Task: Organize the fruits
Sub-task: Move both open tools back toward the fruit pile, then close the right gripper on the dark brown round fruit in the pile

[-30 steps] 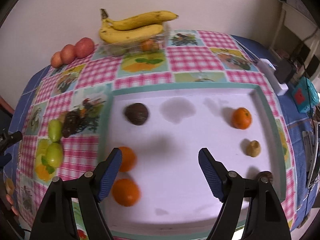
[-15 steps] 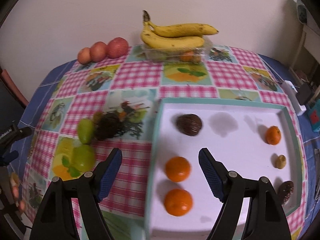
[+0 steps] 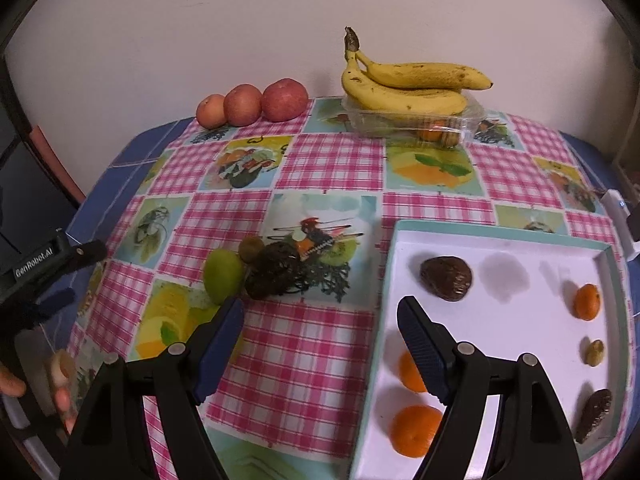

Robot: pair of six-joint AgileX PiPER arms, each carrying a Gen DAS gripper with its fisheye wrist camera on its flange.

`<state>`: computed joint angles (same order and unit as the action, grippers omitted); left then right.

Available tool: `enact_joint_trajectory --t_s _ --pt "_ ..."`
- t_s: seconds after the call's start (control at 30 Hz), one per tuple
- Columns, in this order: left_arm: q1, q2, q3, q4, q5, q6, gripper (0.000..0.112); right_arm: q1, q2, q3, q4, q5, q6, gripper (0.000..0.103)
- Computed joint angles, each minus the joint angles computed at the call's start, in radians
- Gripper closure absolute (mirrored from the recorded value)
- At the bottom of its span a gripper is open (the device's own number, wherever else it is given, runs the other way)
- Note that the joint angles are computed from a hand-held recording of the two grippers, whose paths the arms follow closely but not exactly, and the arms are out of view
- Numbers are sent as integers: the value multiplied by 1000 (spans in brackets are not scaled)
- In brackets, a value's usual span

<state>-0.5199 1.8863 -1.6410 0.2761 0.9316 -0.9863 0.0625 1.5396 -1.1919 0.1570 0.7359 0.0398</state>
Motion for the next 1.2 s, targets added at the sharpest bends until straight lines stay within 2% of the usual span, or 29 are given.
enact_joint_trajectory --t_s 0.23,0.33,0.57,0.93,1.0,1.07,1.2 --pt "13 56 -69 30 54 -64 9 11 71 -54 11 -10 2 24" --pt "18 97 -122 39 85 -74 9 17 104 -79 24 -12 -8 32" --pt "25 177 -195 13 84 -90 9 19 209 -135 72 -26 -35 44" --pt "34 212 -193 -48 66 -53 9 29 291 -161 138 -45 -88 48" --pt "28 221 -210 -51 73 -42 9 33 297 -164 131 -42 -84 54" --pt "26 226 -220 -70 69 -22 9 33 306 -167 126 -42 -77 68" --pt "23 233 -240 -108 69 9 9 15 301 -158 152 -45 -97 73"
